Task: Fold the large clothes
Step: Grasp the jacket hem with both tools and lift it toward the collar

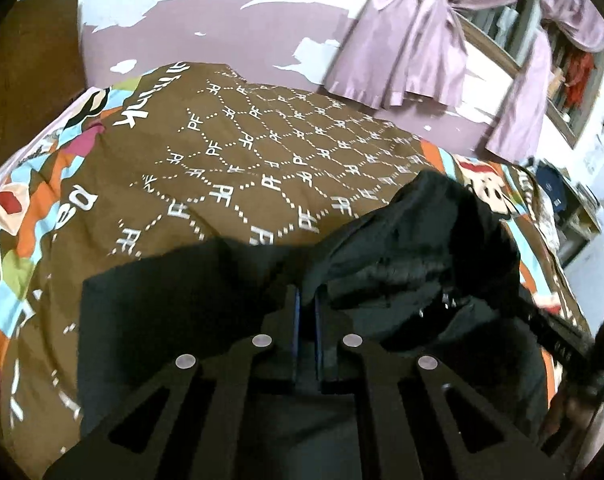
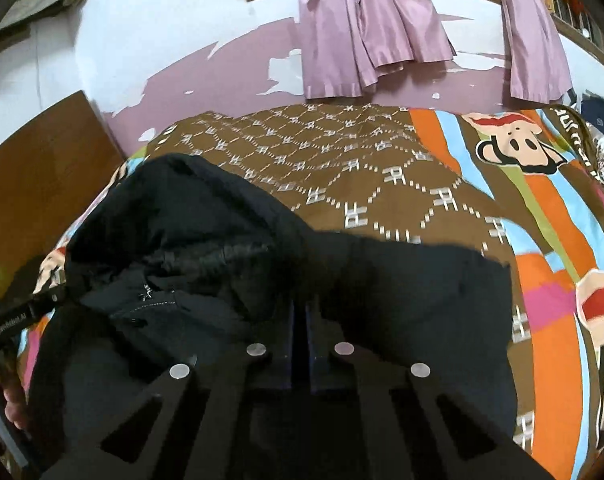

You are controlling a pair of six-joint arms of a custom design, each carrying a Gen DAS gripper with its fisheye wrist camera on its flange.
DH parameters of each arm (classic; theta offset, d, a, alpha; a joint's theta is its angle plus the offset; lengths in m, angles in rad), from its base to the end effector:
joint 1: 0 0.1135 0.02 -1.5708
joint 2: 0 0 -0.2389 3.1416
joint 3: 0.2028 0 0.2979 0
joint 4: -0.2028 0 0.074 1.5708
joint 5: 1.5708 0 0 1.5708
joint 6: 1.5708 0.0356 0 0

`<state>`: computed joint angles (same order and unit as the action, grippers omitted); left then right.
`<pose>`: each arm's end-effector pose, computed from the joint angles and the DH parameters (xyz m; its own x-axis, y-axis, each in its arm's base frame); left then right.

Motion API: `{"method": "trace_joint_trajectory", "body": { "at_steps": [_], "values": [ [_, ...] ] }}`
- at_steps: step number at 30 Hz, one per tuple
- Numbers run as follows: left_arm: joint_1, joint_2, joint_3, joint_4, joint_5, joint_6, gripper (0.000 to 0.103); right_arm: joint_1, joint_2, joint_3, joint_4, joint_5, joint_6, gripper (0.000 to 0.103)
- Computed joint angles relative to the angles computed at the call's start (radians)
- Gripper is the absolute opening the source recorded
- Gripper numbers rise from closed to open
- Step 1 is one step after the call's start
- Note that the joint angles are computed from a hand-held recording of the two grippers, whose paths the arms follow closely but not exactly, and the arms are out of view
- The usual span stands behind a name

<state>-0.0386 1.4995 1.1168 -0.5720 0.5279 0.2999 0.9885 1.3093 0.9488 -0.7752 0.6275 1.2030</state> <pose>0.3556 -0.0317 0.2130 -0.6833 0.2818 -0.6735 0.5507 0.8047 -0.2220 0.1801 0.2355 0.2043 -0.6832 0.3360 -0.6484 0.2712 0.9411 0.2019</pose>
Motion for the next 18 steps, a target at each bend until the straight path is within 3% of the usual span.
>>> {"method": "trace_joint_trajectory", "body": {
  "at_steps": [6, 13, 18],
  "values": [
    [0.101, -0.106, -0.125, -0.169, 0.06, 0.182, 0.003, 0.068, -0.013, -0.084, -0.006, -0.073, 0.096, 0.002],
    [0.07, -0.055, -0.203, -0.045, 0.01, 0.196, 0.003, 0.073, -0.069, -0.195, 0.117, -0.075, 0.119, 0.004],
    [0.078, -0.037, -0.215, -0.022, 0.021, 0.209, 0.003, 0.149, -0.186, -0.249, 0.079, 0.012, 0.15, 0.006]
  ]
}}
